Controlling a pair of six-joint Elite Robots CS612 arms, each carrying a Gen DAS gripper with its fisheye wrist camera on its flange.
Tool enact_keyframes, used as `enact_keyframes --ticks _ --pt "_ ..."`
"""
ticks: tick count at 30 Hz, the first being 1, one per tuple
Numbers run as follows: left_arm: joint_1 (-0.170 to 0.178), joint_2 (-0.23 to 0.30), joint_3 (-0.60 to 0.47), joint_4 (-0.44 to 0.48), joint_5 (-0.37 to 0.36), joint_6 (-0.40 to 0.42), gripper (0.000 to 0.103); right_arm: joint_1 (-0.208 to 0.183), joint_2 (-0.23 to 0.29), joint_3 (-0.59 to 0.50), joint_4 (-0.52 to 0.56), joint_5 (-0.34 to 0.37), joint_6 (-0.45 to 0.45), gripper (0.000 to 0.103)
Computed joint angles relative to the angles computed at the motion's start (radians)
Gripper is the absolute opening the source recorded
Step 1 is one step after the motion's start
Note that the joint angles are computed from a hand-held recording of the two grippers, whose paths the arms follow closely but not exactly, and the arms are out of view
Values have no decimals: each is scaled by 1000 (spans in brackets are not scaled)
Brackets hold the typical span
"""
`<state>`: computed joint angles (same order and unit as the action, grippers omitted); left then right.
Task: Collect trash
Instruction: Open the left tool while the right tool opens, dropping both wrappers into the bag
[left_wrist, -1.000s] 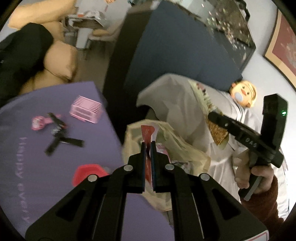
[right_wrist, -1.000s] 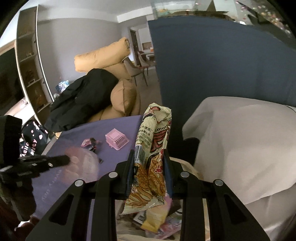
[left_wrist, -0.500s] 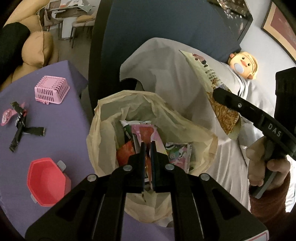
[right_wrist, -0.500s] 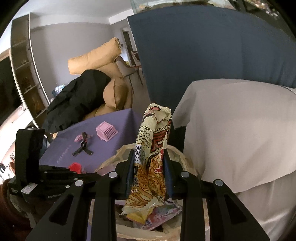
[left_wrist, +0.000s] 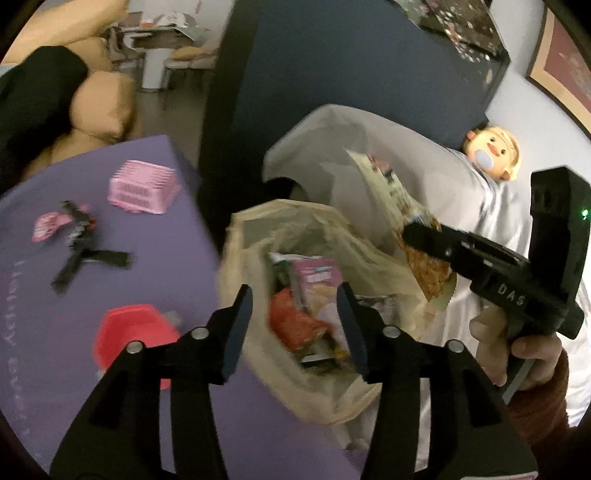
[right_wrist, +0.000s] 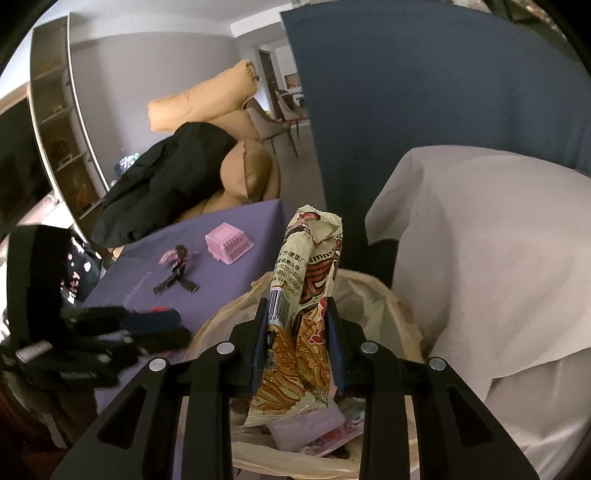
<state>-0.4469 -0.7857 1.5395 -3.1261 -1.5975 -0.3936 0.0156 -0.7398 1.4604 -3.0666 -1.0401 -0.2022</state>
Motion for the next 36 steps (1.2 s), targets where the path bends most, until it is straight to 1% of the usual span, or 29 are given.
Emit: enact_keyframes --ticks 4,6,10,11,14,17,20,22,23,24,25,27,29,32,36 --pt "10 -25 51 -9 79 -32 46 16 13 -17 82 -30 -24 29" --pt "20 -36 74 -16 112 -69 47 26 22 -28 130 -57 -37 29" --pt "38 -50 106 -42 132 -114 47 47 44 -50 211 -126 -77 29" --pt "43 -54 114 -50 137 -121 48 54 51 -61 242 -160 -84 29" --pt "52 -62 133 -69 155 -138 50 66 71 -85 314 -222 -93 29" --pt "63 -68 154 -87 164 -160 51 75 82 -97 343 -268 -103 29" --pt "73 -70 164 -85 169 -191 51 81 88 -104 363 -294 -106 29" --pt "77 -71 169 -81 173 -206 51 82 86 -104 370 -298 -109 29" --pt "80 -72 173 -83 174 -213 51 82 85 -103 373 -295 -108 31" --pt "82 -72 176 -84 175 -219 51 80 82 -102 376 -286 -107 34" --pt "84 -74 180 -86 176 -225 51 78 79 -102 377 -275 -104 40" --pt "87 -76 186 -88 183 -237 51 72 67 -92 368 -247 -98 43" --pt "92 -78 193 -90 190 -254 51 69 56 -83 344 -237 -89 49" --pt "98 -82 204 -91 204 -276 51 64 41 -69 304 -222 -71 50" --pt "106 -86 218 -96 218 -293 51 57 21 -45 227 -177 -29 50"
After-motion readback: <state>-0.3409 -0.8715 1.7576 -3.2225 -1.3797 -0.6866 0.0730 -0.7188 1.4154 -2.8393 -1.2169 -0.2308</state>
